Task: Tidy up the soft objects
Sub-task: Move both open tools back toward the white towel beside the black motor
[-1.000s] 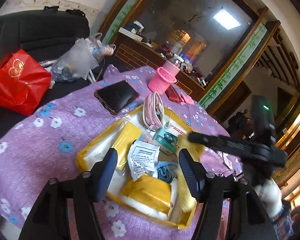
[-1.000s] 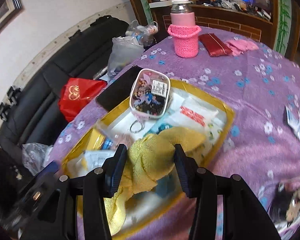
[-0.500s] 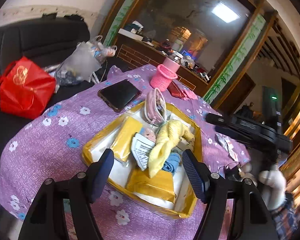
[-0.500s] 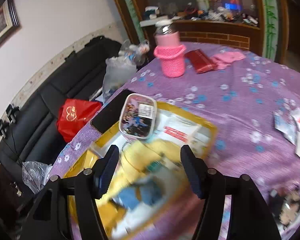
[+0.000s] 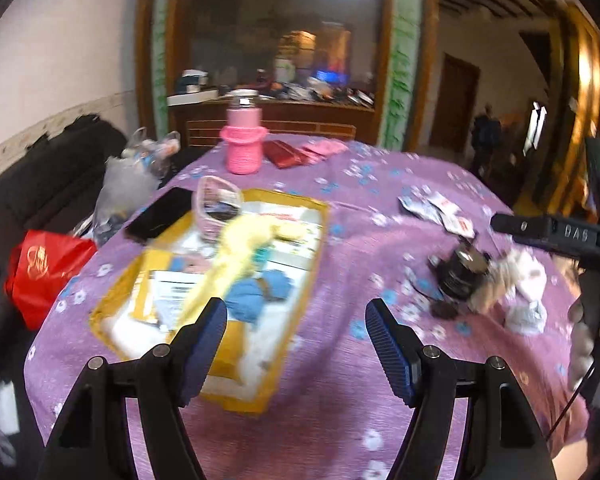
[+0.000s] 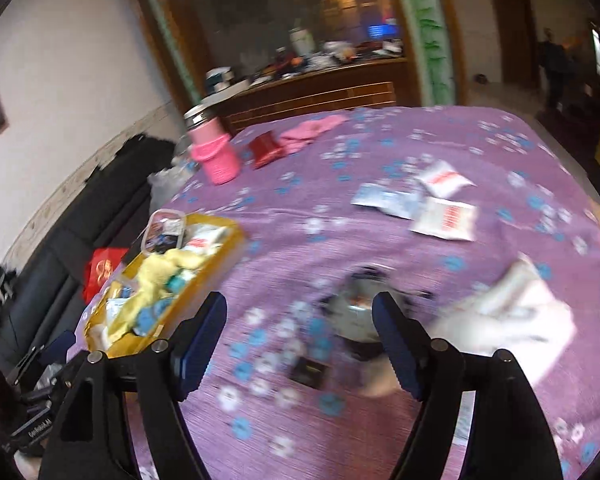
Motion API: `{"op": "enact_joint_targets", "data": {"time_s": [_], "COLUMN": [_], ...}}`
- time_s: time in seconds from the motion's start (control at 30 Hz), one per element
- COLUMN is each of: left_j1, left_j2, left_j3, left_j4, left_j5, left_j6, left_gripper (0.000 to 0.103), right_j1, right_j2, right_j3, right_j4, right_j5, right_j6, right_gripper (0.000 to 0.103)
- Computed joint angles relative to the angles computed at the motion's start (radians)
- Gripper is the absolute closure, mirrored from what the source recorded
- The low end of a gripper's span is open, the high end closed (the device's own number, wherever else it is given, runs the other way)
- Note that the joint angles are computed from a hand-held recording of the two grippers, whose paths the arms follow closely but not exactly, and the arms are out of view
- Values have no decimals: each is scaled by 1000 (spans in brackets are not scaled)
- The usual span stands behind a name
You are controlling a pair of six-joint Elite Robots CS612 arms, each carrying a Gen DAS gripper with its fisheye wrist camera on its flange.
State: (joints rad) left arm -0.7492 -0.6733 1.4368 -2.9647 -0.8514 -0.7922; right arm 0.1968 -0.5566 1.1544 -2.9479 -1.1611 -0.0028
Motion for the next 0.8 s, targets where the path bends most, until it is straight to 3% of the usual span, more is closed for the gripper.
{"op": "enact_joint_targets", "data": {"time_s": [0.33, 0.57, 0.8], "left_j1": [-21, -24, 0], "left_j2": [58, 94, 133], "left_j3": [-152, -230, -301], "left_j4": [207, 279, 289], "left_j5": [-21, -56, -204], "left_j6": [50, 86, 133], "left_gripper": [28, 28, 28], "right_j1": [-63, -99, -136], "right_j2": [-12, -12, -23], "right_j3": [78, 102, 130], "right_j4": [-98, -140, -175], "right_j5": [19, 36, -7], "right_j6": [48, 99, 168], "right_gripper": [28, 28, 28]}}
